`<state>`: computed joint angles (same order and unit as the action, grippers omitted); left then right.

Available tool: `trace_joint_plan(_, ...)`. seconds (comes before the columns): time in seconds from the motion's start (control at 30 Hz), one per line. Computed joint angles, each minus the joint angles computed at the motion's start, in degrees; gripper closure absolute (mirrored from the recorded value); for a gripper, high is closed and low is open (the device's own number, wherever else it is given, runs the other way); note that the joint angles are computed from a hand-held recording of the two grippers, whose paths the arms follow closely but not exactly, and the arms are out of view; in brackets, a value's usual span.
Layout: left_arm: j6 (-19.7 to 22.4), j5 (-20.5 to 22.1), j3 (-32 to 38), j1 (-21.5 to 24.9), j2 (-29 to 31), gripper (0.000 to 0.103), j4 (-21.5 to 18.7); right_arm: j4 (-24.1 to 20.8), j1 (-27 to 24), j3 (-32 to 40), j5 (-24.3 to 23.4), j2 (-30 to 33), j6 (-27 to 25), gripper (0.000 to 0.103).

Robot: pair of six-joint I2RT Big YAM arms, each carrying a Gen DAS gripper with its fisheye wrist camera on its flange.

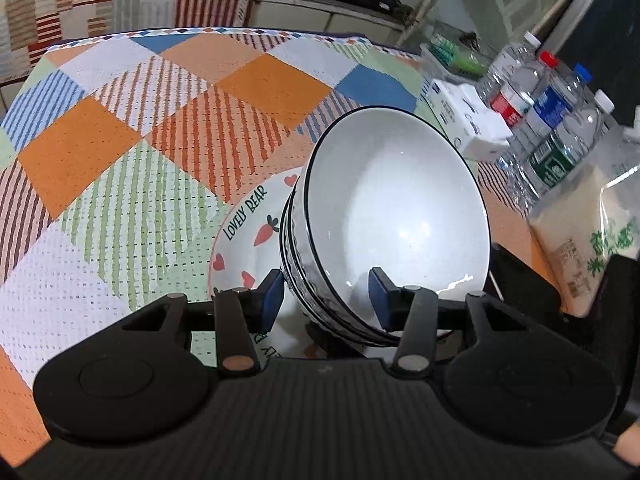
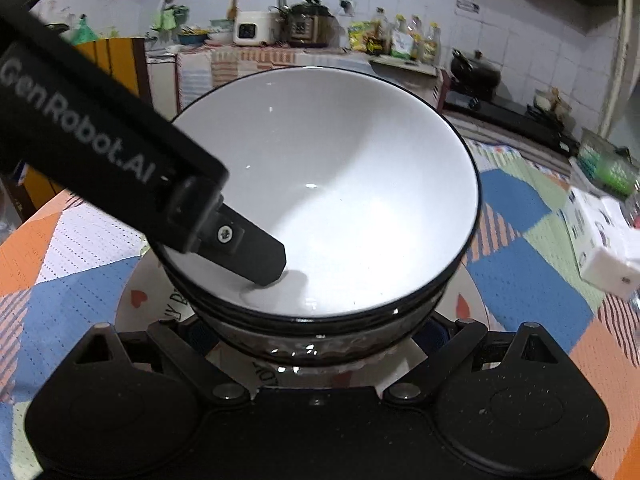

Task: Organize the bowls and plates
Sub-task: 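Lower the bowl stack onto the bunny plate and open the left tool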

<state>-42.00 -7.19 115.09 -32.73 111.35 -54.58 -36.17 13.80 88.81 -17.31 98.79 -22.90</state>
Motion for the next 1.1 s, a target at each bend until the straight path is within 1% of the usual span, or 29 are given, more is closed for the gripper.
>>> trace_joint_plan(0.07,-1.60,-1.01,-1.14,-0.16,-0.40,0.058,1.55,-0.26,0.26,-0.37,1.53,-0.70,0.66,0.005)
trace_joint_plan(0.2,-5.84,-1.24,-3.50,0.05,-1.40,0.057,5.24,2.08,-0.49,-3.36,0.42,-3.13,2.28,0.005)
trace_joint_plan(0.23,-6.43,-1.20,-3.08,0.10,-1.20,0.057,4.85,2.06,-0.70,-3.89,-0.17,-3.67,1.97,0.005)
trace_joint_plan(0.3,-4.97,-2.03,-1.69,-0.17,-0.49,0.057,3.39,2.69,-1.08,-5.02,-1.21,-4.75,1.83,0.005)
trace_joint_plan(0.4,-2.70,-5.62,-0.58,-1.14,-0.26,0.054,2.26,2.68,-1.40,-5.74,-1.95,-5.61,2.21,0.005)
trace_joint_plan(0.5,-2.61,-8.46,-0.86,-1.98,-1.26,0.051,2.16,2.34,-2.22,-6.17,-3.46,-6.52,5.30,0.005)
trace_joint_plan(0.57,-1.53,-8.17,-0.79,-2.30,-1.93,0.051,1.54,1.54,-2.79,-6.20,-4.41,-6.81,7.53,0.005)
trace_joint_plan(0.6,-1.10,-8.29,-0.23,-2.57,-2.03,0.051,0.43,0.13,-3.01,-5.64,-5.15,-6.58,7.03,0.005)
trace_joint_plan(0.63,-0.88,-9.37,0.52,-2.98,-2.01,0.051,-1.12,-1.46,-3.14,-4.86,-5.37,-6.21,5.17,0.005)
trace_joint_plan(0.67,-0.49,-10.66,0.71,-3.47,-2.34,0.050,-2.05,-1.85,-3.22,-4.56,-4.64,-6.18,3.90,0.005)
trace_joint_plan(0.7,0.04,-11.62,0.46,-3.92,-2.93,0.048,-2.20,-1.46,-3.27,-4.66,-3.66,-6.48,3.55,0.005)
trace_joint_plan(0.73,0.36,-12.52,0.05,-4.40,-3.69,0.045,-2.35,-1.59,-3.47,-4.50,-3.32,-6.77,3.54,0.005)
trace_joint_plan(0.77,0.75,-12.91,-0.20,-4.79,-4.29,0.042,-2.60,-2.22,-3.70,-4.46,-3.68,-7.16,3.45,0.005)
trace_joint_plan(0.83,1.80,-13.38,-0.50,-5.59,-5.51,0.041,-3.42,-3.01,-4.40,-4.48,-5.01,-8.23,3.33,0.005)
trace_joint_plan(0.9,0.99,-13.72,-1.09,-6.23,-6.87,0.040,-3.76,-3.13,-5.07,-5.08,-5.63,-9.59,2.97,0.005)
trace_joint_plan(1.0,-1.17,-13.83,-1.71,-7.23,-9.04,0.036,-5.23,-4.69,-6.89,-4.79,-7.41,-10.82,3.61,0.005)
trace_joint_plan(1.03,-1.64,-14.56,-1.76,-7.68,-9.60,0.034,-5.82,-5.12,-7.49,-4.53,-7.35,-11.26,3.99,0.005)
trace_joint_plan(1.1,-2.73,-16.81,-1.36,-8.71,-10.55,0.032,-7.72,-5.07,-8.67,-4.29,-7.85,-12.40,5.08,0.005)
